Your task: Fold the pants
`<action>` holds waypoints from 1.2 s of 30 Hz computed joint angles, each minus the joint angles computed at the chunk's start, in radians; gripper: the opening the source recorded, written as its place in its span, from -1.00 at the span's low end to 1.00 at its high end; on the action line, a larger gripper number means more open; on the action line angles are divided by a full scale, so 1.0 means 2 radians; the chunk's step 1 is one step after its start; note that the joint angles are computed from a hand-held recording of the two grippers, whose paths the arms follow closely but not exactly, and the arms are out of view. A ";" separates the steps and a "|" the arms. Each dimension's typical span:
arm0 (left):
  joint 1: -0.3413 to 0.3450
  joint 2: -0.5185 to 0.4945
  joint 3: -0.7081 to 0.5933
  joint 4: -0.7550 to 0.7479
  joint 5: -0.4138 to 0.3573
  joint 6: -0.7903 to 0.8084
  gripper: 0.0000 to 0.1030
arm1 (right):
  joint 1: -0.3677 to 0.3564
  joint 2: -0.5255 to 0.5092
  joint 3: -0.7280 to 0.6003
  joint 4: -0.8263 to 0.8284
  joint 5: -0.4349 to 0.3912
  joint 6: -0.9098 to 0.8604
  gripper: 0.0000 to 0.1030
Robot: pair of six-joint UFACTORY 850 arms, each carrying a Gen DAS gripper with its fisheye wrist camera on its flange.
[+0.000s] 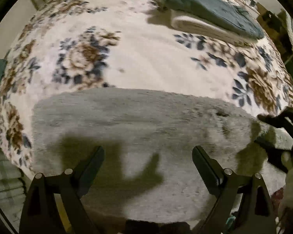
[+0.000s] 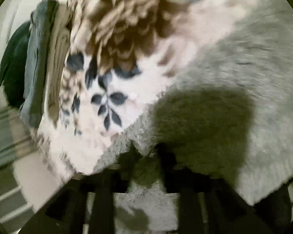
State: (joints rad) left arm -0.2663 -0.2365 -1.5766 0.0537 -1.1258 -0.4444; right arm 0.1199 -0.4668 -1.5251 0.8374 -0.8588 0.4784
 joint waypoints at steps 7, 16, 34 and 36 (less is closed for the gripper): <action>-0.043 -0.057 -0.044 -0.009 0.010 0.036 0.79 | -0.045 0.170 0.146 -0.138 0.018 0.052 0.08; -0.045 -0.137 -0.109 0.035 -0.002 0.000 0.79 | -0.132 0.274 0.293 -0.138 -0.008 0.074 0.09; -0.089 -0.115 -0.123 0.061 -0.049 -0.032 0.79 | -0.164 0.279 0.334 -0.070 -0.038 -0.020 -0.65; -0.091 -0.104 -0.118 0.050 -0.049 -0.045 0.79 | -0.181 0.291 0.337 -0.062 -0.034 -0.041 -0.25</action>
State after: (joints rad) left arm -0.4478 -0.4438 -1.8133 0.1538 -1.2240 -0.5347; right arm -0.2424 0.1158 -0.8509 0.7125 -0.9261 0.3971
